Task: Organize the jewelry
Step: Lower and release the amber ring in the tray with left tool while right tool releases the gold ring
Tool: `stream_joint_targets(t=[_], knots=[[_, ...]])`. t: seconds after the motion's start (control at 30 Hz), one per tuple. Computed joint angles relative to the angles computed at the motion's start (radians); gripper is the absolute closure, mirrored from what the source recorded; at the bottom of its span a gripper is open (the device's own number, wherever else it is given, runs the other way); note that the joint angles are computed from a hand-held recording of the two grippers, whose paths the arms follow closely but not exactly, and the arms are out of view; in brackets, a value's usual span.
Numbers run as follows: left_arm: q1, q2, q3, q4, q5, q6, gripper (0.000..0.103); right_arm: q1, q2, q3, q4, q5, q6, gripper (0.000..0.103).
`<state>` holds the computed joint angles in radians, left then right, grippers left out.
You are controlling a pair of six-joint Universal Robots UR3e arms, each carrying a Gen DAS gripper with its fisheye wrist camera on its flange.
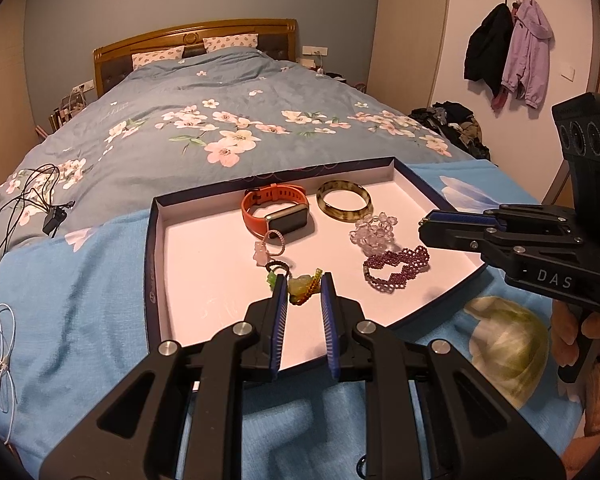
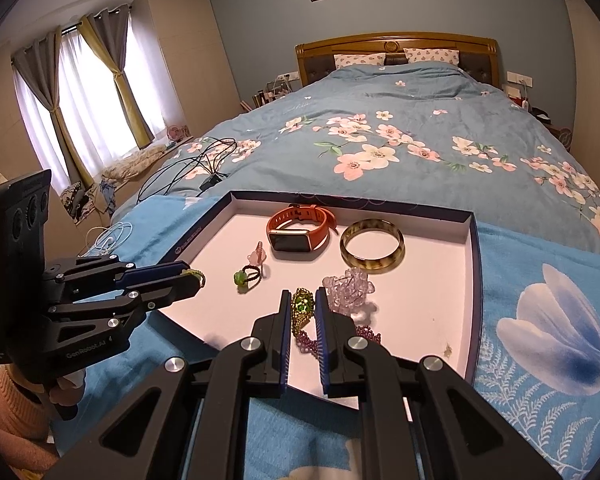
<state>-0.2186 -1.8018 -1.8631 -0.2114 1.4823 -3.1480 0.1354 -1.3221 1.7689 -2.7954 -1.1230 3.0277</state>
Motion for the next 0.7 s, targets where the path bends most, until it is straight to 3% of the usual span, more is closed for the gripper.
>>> stream_joint_targets(t=[0.7], knots=[[-0.005,-0.08,0.077,-0.033,0.03,-0.011,0.086,0.026,0.084,-0.098,0.042,-0.039,0.0,0.093]])
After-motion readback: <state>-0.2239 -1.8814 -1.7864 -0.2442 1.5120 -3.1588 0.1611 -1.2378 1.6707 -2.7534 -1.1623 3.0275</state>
